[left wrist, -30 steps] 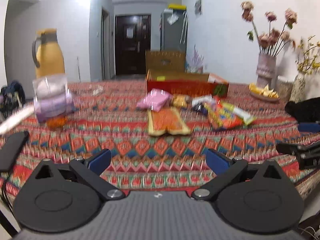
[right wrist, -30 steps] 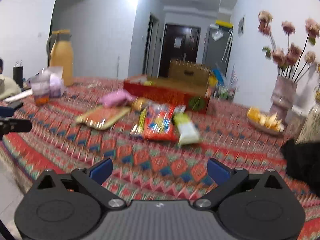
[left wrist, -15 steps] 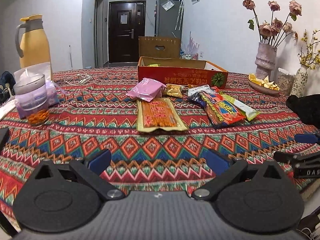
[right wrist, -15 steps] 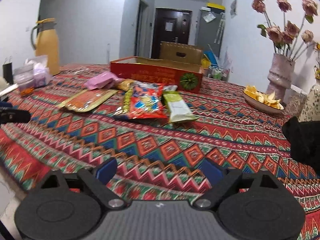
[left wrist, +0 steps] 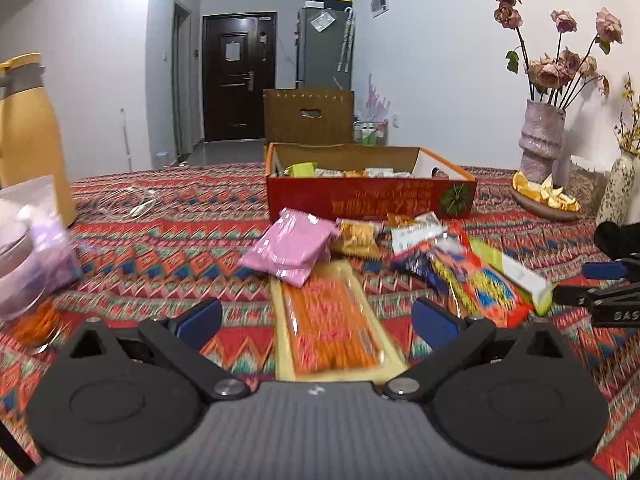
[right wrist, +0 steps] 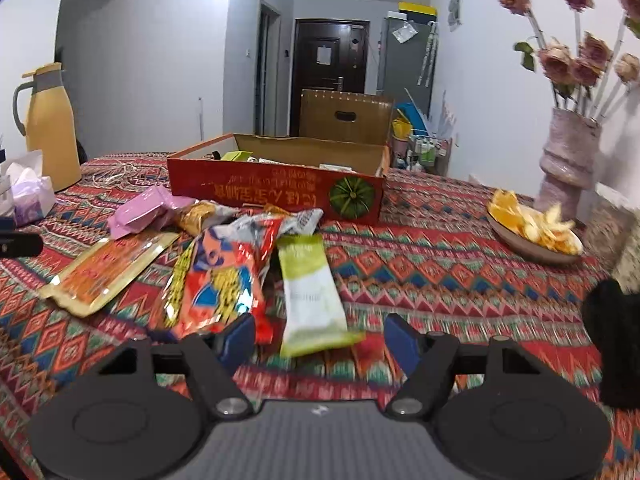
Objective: Organize snacks
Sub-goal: 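Withdraw both tools from the box back toward the snack pile, then grasp a pink packet with the left gripper while the right grasps a green-white packet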
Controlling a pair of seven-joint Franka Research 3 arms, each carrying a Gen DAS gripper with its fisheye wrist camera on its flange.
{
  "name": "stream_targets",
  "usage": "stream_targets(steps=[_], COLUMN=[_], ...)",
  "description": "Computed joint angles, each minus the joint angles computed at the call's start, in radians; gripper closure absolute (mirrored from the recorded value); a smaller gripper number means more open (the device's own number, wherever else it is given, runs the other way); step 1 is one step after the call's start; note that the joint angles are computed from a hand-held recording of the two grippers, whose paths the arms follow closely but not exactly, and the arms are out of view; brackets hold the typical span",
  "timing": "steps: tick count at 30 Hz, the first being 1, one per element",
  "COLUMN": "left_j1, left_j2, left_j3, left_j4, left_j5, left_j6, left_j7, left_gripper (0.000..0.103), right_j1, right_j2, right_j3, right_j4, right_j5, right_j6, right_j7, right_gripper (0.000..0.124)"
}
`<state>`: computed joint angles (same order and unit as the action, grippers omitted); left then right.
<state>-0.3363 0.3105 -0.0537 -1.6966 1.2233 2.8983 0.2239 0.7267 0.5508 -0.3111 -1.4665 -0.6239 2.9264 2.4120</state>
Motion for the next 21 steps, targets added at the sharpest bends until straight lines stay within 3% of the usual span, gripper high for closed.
stream_targets(steps=[4,7,9,11,14,18,19,20,21], left_j1=[0.062,0.104,0.111,0.146,0.123,0.145,0.147,0.148,0.152], left_j2=[0.118,0.233,0.308,0.406,0.538,0.600,0.599,0.598,0.598], left_j3=[-0.056,-0.113,-0.121,-0.182,-0.179,-0.197,-0.196,-0.193,-0.197], left_j4=[0.136,0.283,0.382,0.509,0.710,0.762,0.751,0.743,0.741], left_j5=[-0.229,-0.401,-0.464,-0.564,-0.635,-0.739,-0.756,-0.770,-0.785], left_j6=[0.007,-0.056,-0.075,-0.124,-0.220,-0.159,-0.138,-0.123,-0.114], left_j7=[0.279,0.505,0.595,0.767,0.895,0.963,0.972,0.985,1.011], left_gripper=[0.002,0.017,0.017,0.016,0.016,0.016,0.019,0.031,0.037], right_j1=[-0.119,-0.189,-0.210,-0.211,-0.203,-0.198,-0.200,-0.199,-0.197], right_j2=[0.126,0.253,0.339,0.407,0.484,0.466,0.463,0.464,0.477], right_j3=[0.129,0.215,0.240,0.233,0.201,0.171,0.172,0.169,0.164], right_j4=[0.194,0.389,0.525,0.630,0.747,0.703,0.695,0.695,0.719], right_j5=[0.147,0.283,0.346,0.386,0.433,0.464,0.470,0.473,0.472], right_j6=[-0.048,-0.134,-0.193,-0.230,-0.276,-0.245,-0.238,-0.237,-0.252], right_j7=[-0.193,-0.319,-0.378,-0.402,-0.404,-0.355,-0.353,-0.353,-0.355], right_gripper=[0.056,0.068,0.071,0.077,0.082,0.085,0.085,0.085,0.085])
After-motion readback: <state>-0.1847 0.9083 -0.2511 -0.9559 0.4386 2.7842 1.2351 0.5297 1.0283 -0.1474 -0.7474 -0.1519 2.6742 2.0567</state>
